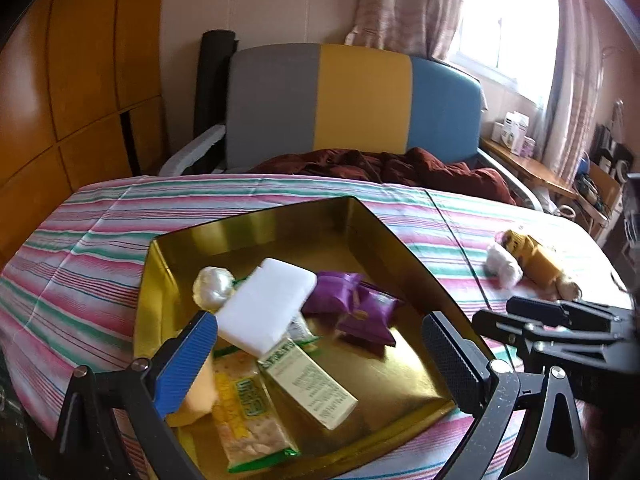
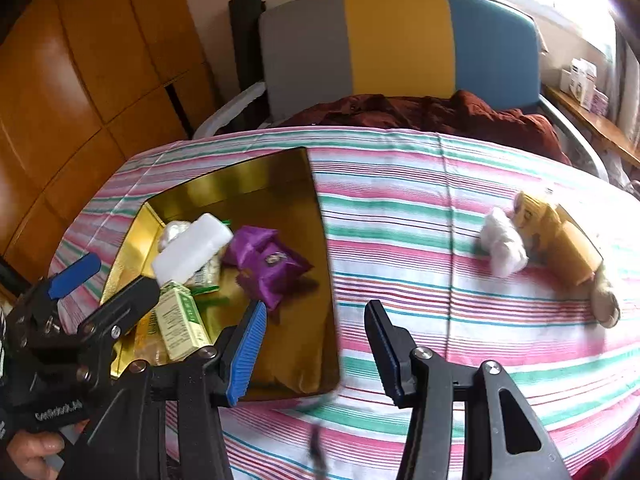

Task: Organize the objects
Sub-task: 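Move both open grippers back toward the remaining items on the sheet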

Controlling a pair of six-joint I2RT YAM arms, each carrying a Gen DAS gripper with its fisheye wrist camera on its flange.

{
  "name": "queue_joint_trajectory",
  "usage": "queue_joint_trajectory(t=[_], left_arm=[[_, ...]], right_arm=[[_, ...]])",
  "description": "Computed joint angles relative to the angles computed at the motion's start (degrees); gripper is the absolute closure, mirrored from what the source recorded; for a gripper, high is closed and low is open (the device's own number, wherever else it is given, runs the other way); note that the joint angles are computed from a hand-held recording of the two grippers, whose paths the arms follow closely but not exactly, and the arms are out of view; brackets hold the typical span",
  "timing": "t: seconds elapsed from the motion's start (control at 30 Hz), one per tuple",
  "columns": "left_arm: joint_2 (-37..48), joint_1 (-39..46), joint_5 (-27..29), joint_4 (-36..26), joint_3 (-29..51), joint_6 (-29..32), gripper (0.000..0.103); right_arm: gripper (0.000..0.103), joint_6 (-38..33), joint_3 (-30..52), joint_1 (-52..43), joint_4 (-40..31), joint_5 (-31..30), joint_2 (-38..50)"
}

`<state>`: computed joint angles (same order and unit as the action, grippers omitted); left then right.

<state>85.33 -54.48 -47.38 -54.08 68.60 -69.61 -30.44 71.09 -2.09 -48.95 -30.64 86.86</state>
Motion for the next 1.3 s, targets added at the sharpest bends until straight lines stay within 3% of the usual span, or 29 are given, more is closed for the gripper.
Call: queue_joint_trajectory(t=[0.3, 0.5, 0.87, 1.3], left_arm=[[4.6, -1.3, 3.2, 3.7, 2.6, 5.1, 0.0], [7.0, -1.6, 3.9, 3.6, 4.7, 6.3, 0.0], [8.3, -0.7, 8.6, 10.1, 6.5, 13.6, 0.0], [15.3, 0.8, 13.7, 11.3, 15.3, 20.3, 0.0]], right_arm=[[0.051, -1.1, 3.0, -5.5, -0.5, 1.9, 5.2], [0.051, -0.4, 10.5, -11.3, -2.8, 3.3, 12.2], [0.051, 4.3, 37.7, -19.9, -11.7, 5.1, 30.2], [0.051, -2.4, 58.4, -14.6, -12.1, 10.6, 46.5]])
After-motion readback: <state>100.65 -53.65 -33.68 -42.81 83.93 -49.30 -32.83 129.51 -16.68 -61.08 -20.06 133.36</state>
